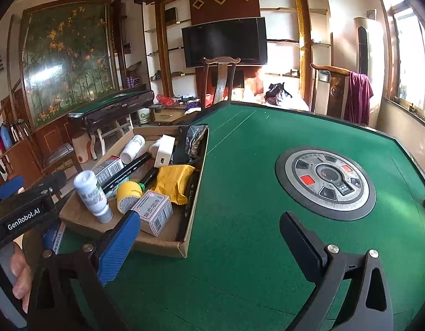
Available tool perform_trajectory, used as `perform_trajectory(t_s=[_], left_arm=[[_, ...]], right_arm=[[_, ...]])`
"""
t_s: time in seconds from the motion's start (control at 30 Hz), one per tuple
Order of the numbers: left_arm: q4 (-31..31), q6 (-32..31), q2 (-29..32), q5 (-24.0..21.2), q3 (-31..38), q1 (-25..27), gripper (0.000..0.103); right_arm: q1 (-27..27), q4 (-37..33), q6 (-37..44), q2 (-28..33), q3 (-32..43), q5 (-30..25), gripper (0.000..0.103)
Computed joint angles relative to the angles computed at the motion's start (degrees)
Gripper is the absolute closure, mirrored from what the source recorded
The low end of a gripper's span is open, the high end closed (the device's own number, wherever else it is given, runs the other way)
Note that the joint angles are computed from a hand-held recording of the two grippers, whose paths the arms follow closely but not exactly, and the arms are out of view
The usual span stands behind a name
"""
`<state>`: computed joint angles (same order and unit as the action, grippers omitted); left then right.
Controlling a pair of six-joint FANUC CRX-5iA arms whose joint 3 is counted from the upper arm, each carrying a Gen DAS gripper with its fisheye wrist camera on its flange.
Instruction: Organize objects
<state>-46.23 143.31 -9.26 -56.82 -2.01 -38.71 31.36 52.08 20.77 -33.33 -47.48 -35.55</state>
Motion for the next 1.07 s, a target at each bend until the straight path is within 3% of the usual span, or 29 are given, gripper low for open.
perform_trajectory(t_s=[0.77, 0.9, 1.07], left_arm=[[-3.4, 0.1, -0.4, -0.5, -0.6, -1.4, 0.000], [-0.5, -2.6, -0.7, 0.7, -1.0, 0.1, 0.000], [-2.0, -2.0, -0.7, 0.4, -0.9, -0.8, 0.000]], right_arm=[[0.7, 1.7, 0.9, 0.2, -1.5, 0.7, 0.000], [0.9, 1.7, 0.7, 0.2, -1.5, 0.5, 0.000], [0.9, 1.9, 0.6, 0.2, -1.5, 0.6, 0.000]])
